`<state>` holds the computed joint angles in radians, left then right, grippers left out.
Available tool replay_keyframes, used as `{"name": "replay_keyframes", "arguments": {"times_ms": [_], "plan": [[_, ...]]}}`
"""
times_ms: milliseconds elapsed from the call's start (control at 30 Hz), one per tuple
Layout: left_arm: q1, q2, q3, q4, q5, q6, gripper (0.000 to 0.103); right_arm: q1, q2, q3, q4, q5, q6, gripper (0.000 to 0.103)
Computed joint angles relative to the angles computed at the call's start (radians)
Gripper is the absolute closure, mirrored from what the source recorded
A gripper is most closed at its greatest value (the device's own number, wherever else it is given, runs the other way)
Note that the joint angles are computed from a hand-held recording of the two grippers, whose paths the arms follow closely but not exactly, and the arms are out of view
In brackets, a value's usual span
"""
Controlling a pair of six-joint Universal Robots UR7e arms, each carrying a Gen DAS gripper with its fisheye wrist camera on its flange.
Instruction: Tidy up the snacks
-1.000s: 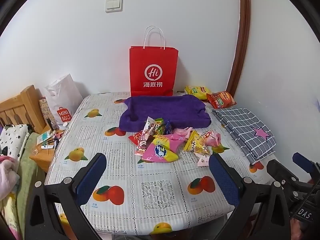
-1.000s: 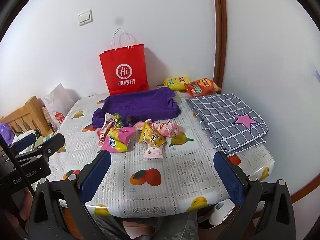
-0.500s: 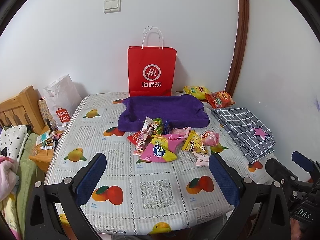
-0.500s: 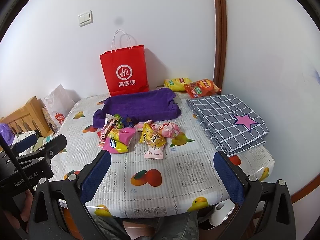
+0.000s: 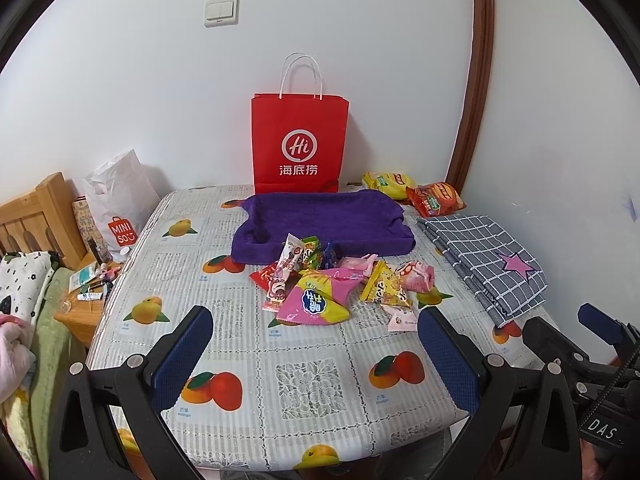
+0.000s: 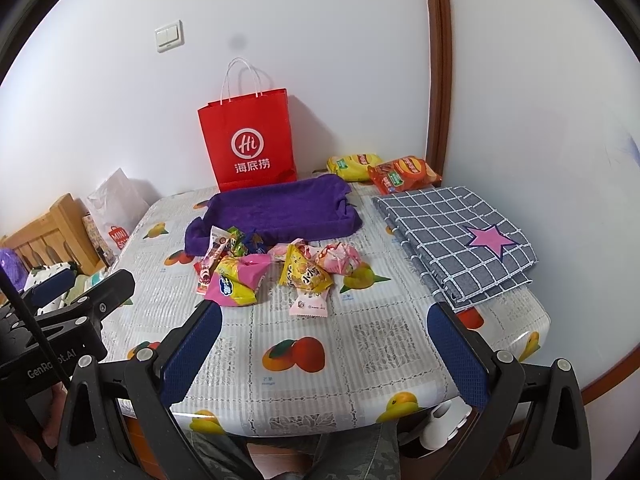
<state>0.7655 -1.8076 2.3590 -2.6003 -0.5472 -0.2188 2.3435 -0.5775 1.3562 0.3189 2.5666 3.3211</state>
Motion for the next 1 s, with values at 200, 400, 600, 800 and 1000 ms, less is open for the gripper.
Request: {"name": "replay_keyframes", "arguments": {"times_ms": [200, 400, 600, 800, 1000], "plan": [[0.01, 0.011, -0.027, 0.119, 0.032, -0.021, 0.0, -0.004, 0.005, 0.004, -0.014, 0.0, 0.0, 0.002], [0.03, 0.042, -0.013, -0.021, 0.022, 0.091, 0.0, -0.009, 0.012, 0.001, -0.034, 0.002, -0.016, 0.002], [0.073, 0.076, -0.03, -0.066, -0.023, 0.119, 0.0, -0.03, 0.036, -0.035, -0.037, -0.014, -0.039, 0.002], [0.131, 0.138, -0.058, -0.145, -0.037, 0.196, 0.0, -0.07, 0.062, -0.063, -0.03, -0.039, -0.052, 0.002], [0.218, 0.204, -0.092, -0.192, -0.059, 0.231, 0.0, -0.142, 0.095, -0.085, 0.005, -0.093, -0.047, 0.002]]}}
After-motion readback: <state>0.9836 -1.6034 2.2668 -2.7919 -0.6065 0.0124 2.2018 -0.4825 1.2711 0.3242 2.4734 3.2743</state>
